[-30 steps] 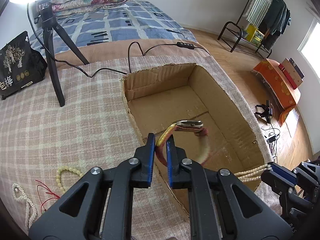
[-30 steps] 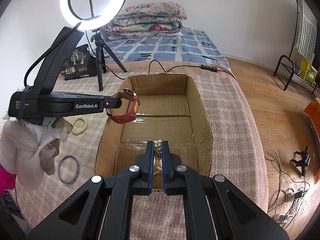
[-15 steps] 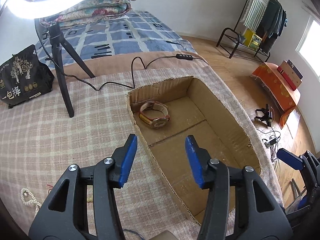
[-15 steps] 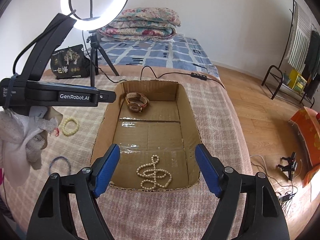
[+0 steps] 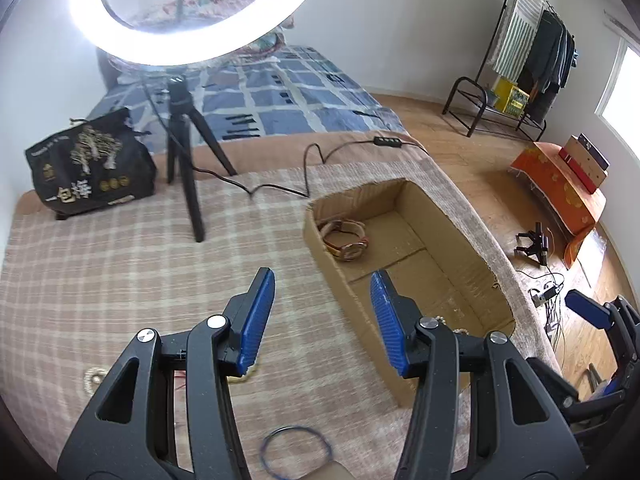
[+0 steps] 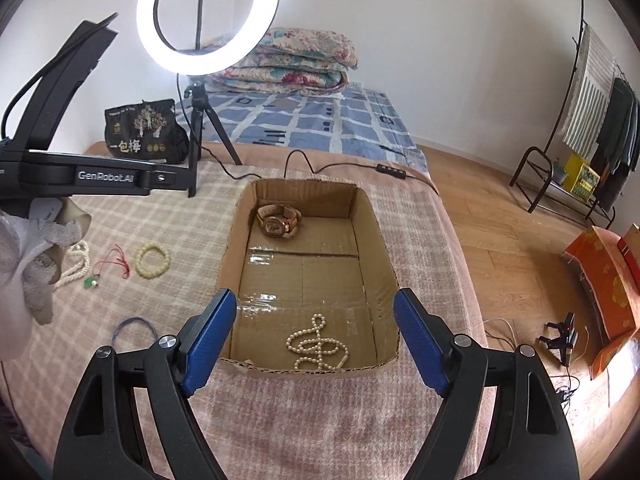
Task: Organize jewelry
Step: 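Move left tool to the long twisted pearl necklace while right tool moves to the black bangle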
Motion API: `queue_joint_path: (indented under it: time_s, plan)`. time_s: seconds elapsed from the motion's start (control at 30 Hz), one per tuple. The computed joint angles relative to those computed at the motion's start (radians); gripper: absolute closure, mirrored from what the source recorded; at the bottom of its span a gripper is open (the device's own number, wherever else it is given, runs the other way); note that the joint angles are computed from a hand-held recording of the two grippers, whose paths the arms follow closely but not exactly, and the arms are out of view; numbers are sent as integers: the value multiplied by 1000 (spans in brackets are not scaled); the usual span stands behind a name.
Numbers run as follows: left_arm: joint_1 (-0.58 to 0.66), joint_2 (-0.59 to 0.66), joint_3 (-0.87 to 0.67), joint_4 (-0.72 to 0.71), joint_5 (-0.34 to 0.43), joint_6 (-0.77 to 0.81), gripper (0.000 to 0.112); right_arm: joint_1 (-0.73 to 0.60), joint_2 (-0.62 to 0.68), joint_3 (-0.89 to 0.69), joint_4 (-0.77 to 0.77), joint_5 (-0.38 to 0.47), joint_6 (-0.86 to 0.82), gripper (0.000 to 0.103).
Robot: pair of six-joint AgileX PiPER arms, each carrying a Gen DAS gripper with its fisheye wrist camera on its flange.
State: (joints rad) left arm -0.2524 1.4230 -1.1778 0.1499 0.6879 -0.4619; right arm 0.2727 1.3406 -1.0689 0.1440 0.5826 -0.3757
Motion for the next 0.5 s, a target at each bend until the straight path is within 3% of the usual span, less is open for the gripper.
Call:
queue_joint_path:
  time_s: [0.17, 0.3, 0.4, 0.5]
  plan:
    - [74, -147, 64, -18, 46, 72, 61, 50, -79, 19, 5, 31, 42, 22]
    - [203, -282, 117, -99, 99, 214, 61, 143, -126, 39, -22, 53, 110, 22]
    - [367, -376, 147, -222, 159, 393, 61, 249, -154, 64, -86, 59, 192, 22]
    - [612, -463, 187, -391, 229, 647, 61, 366, -181, 100, -188, 41, 311, 22]
